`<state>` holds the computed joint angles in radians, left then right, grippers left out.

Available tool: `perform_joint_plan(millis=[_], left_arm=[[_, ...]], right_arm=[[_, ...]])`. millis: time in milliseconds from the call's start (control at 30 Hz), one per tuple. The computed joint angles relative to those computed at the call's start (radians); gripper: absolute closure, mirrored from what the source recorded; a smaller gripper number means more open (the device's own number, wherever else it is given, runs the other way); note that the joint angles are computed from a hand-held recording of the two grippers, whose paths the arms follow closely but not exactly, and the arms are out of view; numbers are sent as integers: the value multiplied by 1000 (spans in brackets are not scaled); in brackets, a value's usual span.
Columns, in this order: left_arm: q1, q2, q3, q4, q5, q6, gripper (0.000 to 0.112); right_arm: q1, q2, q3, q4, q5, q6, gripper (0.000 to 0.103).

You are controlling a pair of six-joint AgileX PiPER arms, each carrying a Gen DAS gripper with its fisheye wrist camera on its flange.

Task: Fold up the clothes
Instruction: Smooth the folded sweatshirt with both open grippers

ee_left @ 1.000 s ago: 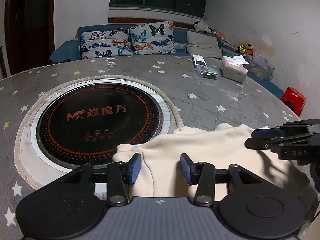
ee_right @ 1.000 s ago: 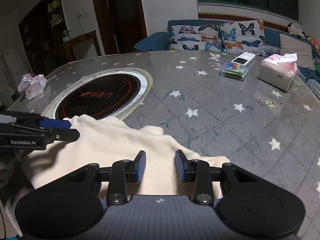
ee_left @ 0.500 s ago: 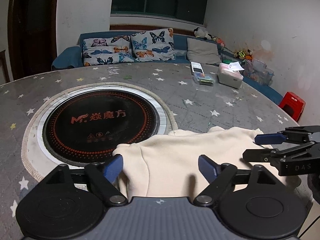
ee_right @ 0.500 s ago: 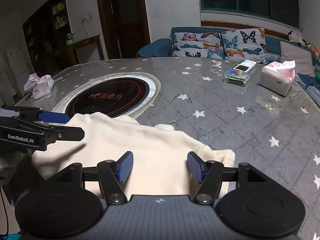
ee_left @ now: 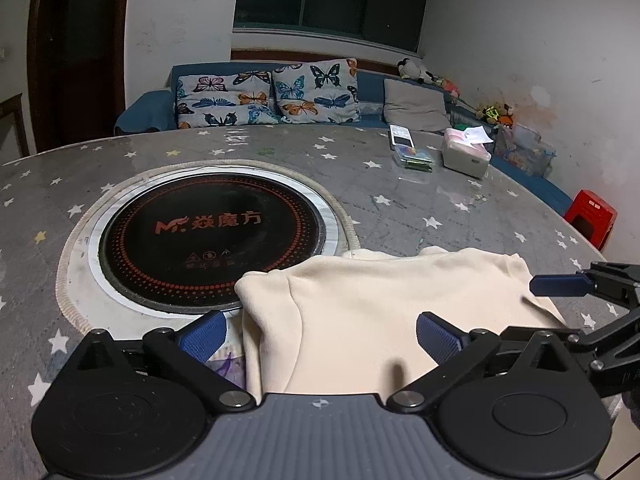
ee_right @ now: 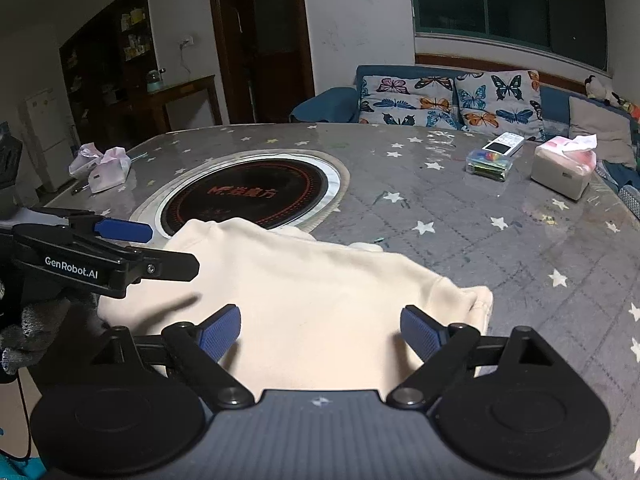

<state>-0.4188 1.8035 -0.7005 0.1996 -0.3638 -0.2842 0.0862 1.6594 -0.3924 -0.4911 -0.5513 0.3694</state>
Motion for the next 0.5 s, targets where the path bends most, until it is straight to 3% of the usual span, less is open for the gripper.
perform_joint_plan(millis=[167, 300, 500], left_arm=[[-1, -16, 25, -27, -14, 20, 9], [-8, -23, 47, -54, -24, 41, 9], [-37, -11, 77, -210, -50, 201, 9]], right_arm=[[25, -13, 25, 64, -4, -38, 4], [40, -22, 46, 99, -15, -61, 4], [73, 9, 54, 154, -1, -108, 3]])
